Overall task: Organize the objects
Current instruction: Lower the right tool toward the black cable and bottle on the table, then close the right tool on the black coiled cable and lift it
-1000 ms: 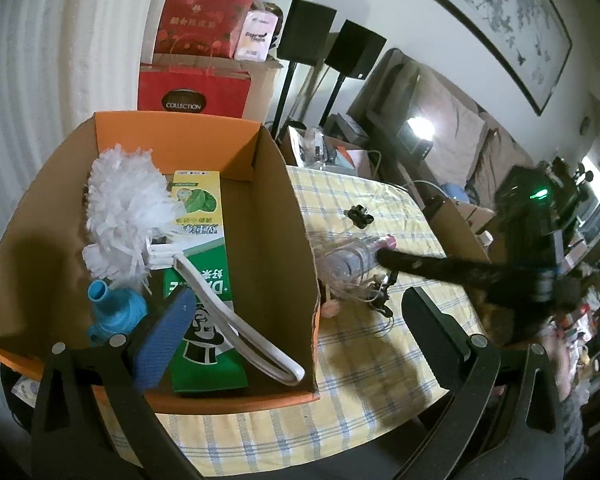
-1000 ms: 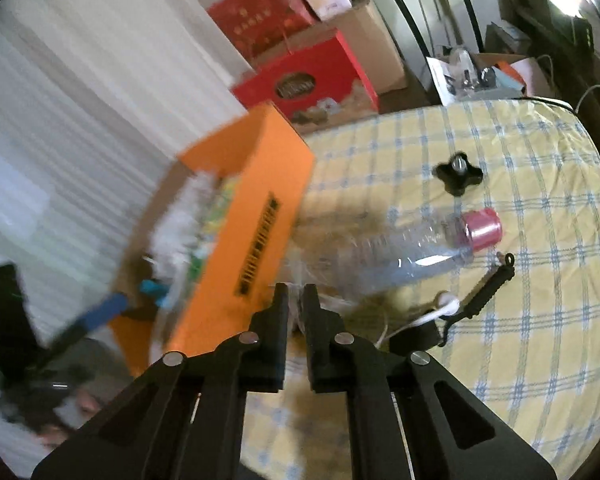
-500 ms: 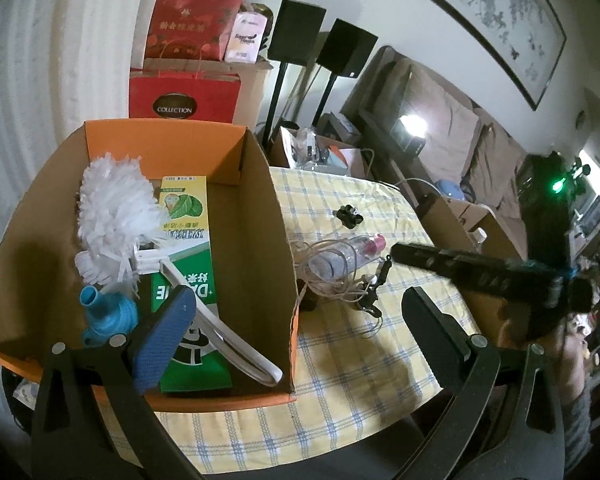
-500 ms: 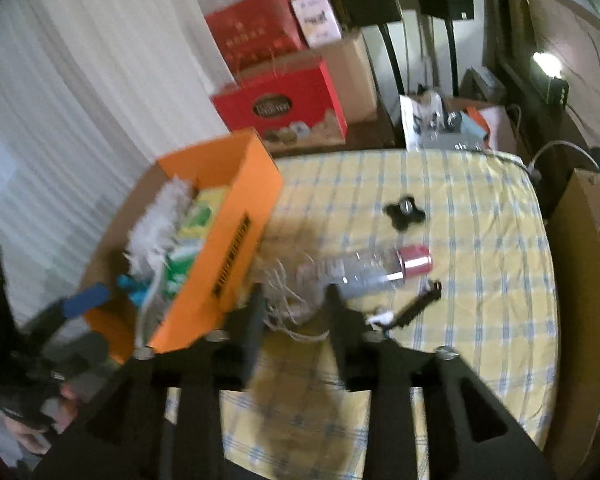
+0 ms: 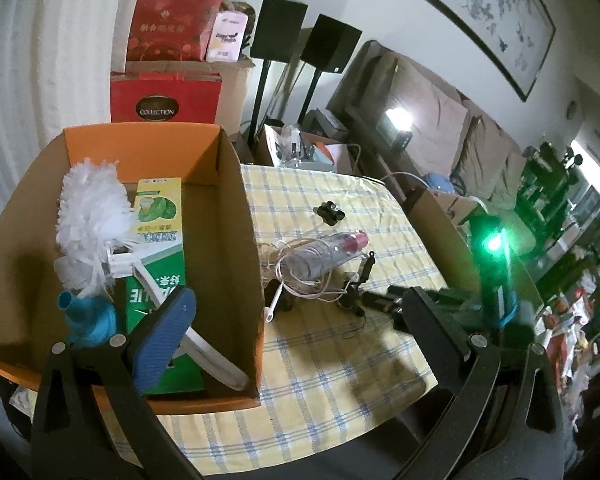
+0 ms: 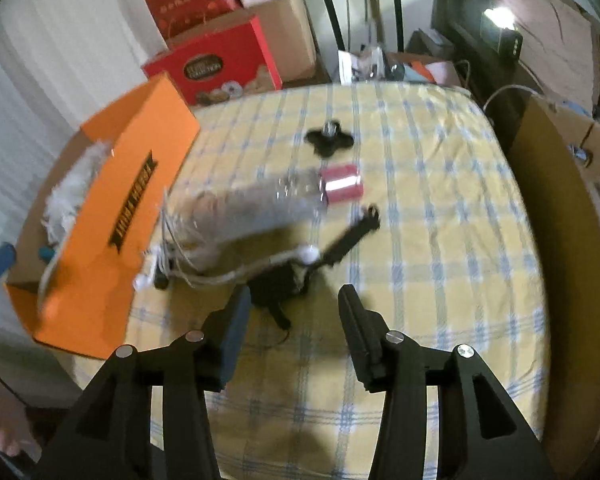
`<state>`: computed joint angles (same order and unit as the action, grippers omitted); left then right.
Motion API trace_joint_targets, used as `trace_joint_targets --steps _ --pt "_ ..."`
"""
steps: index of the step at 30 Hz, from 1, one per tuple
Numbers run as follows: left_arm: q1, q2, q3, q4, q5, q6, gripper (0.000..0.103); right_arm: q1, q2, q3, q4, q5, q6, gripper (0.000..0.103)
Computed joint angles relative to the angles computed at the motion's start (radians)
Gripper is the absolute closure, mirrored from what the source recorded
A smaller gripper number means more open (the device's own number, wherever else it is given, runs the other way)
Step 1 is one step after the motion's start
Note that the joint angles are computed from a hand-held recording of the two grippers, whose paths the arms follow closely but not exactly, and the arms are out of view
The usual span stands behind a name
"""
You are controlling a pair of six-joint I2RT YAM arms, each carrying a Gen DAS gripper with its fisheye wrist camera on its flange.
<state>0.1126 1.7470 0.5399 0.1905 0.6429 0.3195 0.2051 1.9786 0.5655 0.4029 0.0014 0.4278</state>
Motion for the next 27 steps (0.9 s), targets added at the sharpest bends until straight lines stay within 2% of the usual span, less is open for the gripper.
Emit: trace_joint_targets --steps 4,7,10,16,19,22,24,27 --pt "-0.015 0.001 -0.007 0.003 -0.009 -0.003 0.0 0.032 0.061 0.017 0.039 0.02 0.009 0.055" --pt "-0.014 -0.009 -0.015 0.002 -0.01 0.007 0.0 0.028 0.07 0.018 0.056 0.03 0.029 0.048" --pt "-0.013 -0.014 -0.018 -0.001 -0.008 0.014 0.0 -0.028 0.064 0.016 0.07 0.01 0.055 0.048" --pt "-0.02 -0.006 -0.015 0.004 -0.009 0.006 0.0 -0.144 0.097 0.109 -0.025 -0.05 0.029 0.05" --pt "-0.02 -0.004 -0.014 0.004 -0.008 0.006 0.0 -0.141 0.121 0.157 -0.075 -0.038 0.019 0.058" --pt "-0.028 0.0 -0.013 0.011 -0.017 0.0 0.0 -0.123 0.143 0.185 -0.089 -0.017 0.026 0.06" --pt "-0.032 0.003 -0.011 0.013 -0.021 -0.004 0.0 -0.099 0.153 0.199 -0.096 0.04 0.029 0.066" --pt "-0.034 0.004 -0.005 0.012 -0.026 -0.007 0.0 -0.07 0.16 0.209 -0.111 0.122 0.013 0.082"
